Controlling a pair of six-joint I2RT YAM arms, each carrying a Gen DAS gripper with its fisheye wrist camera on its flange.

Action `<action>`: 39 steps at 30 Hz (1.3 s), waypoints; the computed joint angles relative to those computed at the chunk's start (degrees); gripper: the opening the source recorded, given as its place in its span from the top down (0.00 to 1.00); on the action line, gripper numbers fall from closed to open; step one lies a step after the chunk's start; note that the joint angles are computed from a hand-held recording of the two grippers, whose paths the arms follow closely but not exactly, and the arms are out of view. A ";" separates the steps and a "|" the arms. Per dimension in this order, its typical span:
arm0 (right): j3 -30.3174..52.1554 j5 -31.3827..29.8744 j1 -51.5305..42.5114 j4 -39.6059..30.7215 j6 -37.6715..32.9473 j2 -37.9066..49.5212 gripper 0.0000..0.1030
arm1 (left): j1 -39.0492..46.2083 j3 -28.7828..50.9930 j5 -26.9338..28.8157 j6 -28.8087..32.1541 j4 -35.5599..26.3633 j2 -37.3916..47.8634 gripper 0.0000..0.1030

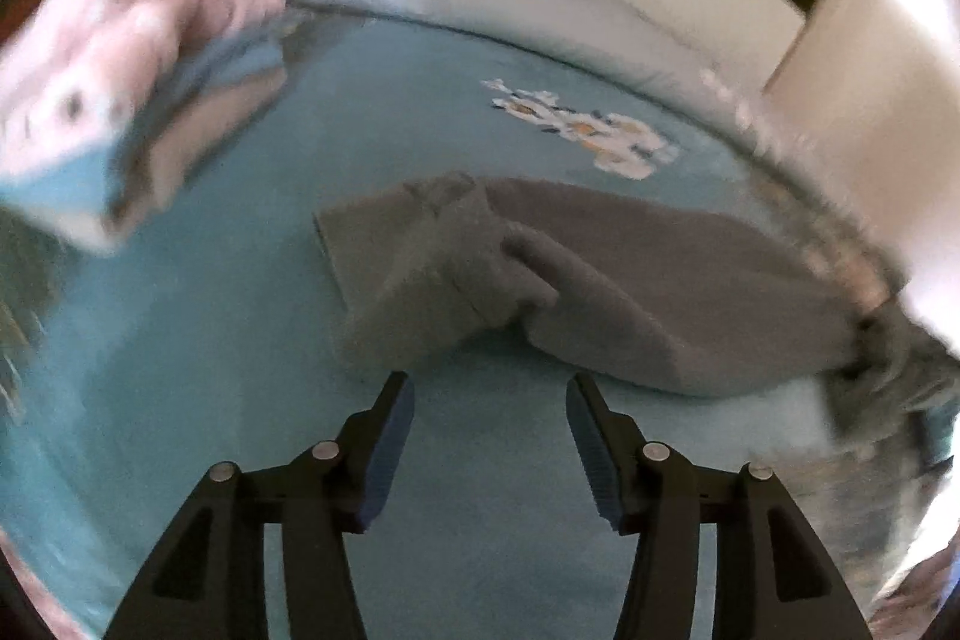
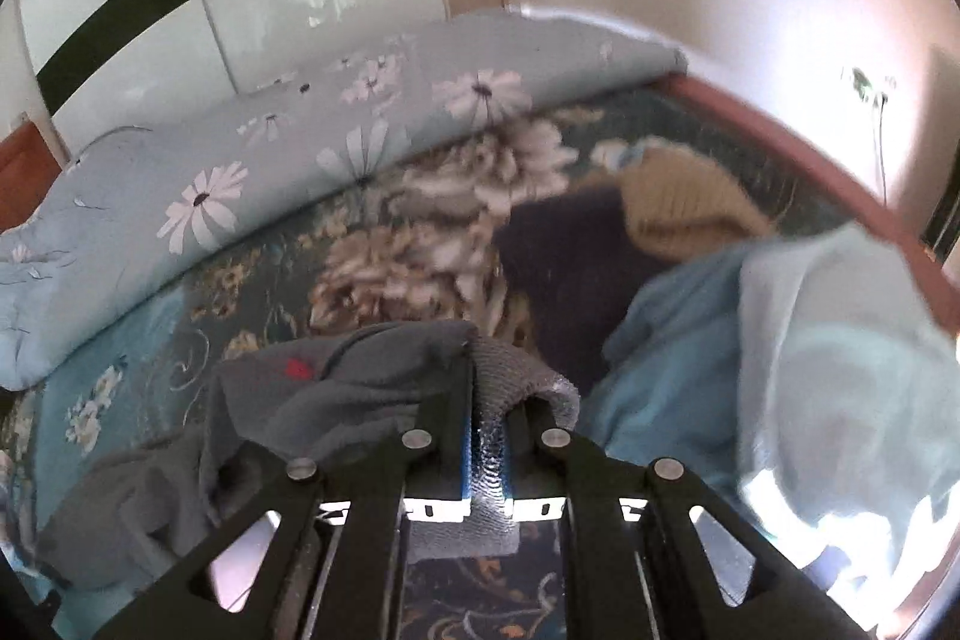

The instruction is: Fold clothes

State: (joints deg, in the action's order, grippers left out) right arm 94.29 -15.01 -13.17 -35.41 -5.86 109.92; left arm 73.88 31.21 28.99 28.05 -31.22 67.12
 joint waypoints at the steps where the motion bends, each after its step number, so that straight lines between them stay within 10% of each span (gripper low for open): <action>1: -0.55 -0.11 -0.13 0.23 -0.01 0.10 0.93 | -0.99 0.01 -1.32 0.15 1.52 0.55 0.45; 5: -0.85 -1.19 -0.29 0.09 -0.50 -0.18 0.93 | -4.31 0.15 -6.18 1.22 7.25 2.99 0.46; 10: 0.30 -2.17 0.06 -0.67 -0.82 -0.35 0.93 | -7.52 3.12 -11.43 0.96 11.27 7.94 0.93; 23: 13.31 -6.53 1.34 -3.02 6.26 3.61 0.93 | -20.91 35.42 -19.60 -10.72 12.47 16.28 0.94; 39: 8.86 -5.26 -2.21 -5.53 3.43 8.12 0.93 | -14.56 25.58 -20.17 -6.83 19.96 36.17 0.91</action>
State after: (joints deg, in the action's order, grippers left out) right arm 103.15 -20.28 -15.38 -40.94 -2.43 118.04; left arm 59.32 56.79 8.82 21.22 -11.26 103.29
